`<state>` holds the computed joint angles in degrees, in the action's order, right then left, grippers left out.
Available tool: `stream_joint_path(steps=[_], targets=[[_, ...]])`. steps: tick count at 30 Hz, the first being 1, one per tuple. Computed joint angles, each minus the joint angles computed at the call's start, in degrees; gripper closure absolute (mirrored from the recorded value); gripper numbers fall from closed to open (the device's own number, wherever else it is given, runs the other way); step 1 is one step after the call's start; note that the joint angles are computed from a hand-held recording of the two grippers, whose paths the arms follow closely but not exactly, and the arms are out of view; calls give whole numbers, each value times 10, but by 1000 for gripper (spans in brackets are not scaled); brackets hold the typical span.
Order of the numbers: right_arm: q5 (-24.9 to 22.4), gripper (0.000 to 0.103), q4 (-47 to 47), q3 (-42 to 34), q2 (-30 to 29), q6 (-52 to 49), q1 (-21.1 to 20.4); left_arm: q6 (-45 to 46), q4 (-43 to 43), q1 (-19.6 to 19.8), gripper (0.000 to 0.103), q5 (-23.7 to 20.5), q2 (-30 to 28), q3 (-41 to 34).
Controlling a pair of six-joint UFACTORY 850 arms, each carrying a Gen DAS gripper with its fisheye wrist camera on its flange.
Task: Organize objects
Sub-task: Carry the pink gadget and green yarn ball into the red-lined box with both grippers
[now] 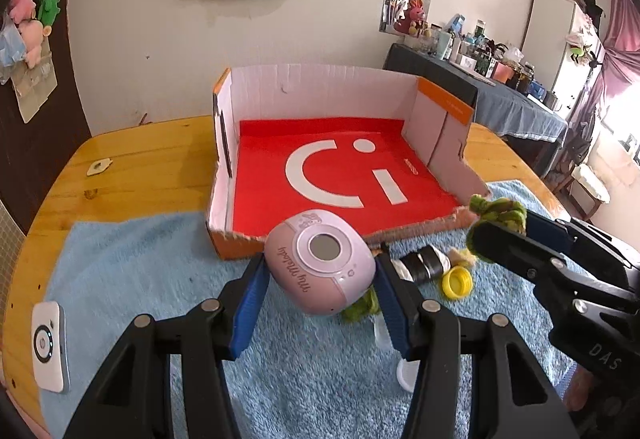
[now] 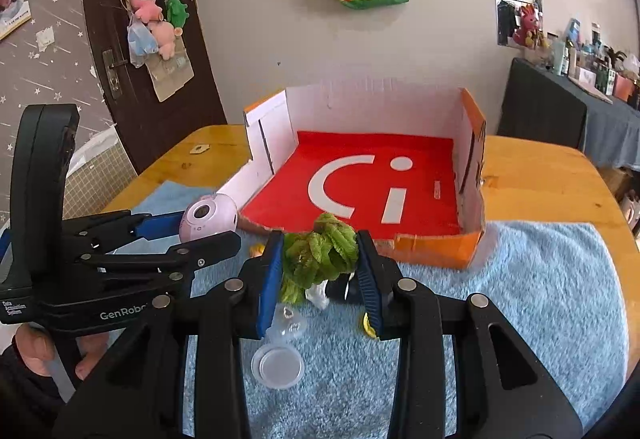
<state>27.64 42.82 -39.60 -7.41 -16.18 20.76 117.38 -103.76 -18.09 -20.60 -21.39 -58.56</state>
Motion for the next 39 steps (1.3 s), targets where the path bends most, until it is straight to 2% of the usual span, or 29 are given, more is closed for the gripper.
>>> stream_joint_path(steps=[12, 23, 34, 39], targets=[[-16, 69, -14, -26, -9, -6, -21, -52, 40, -9, 47, 12, -22, -47], [-48, 69, -54, -68, -34, 10, -60, -100, 78, -21, 47, 26, -57, -110], [-95, 69, -96, -128, -81, 31, -100, -207, 168, -27, 47, 37, -108, -189], [-115, 69, -97, -157, -106, 28, -113, -283, 242, -31, 47, 44, -135, -229]])
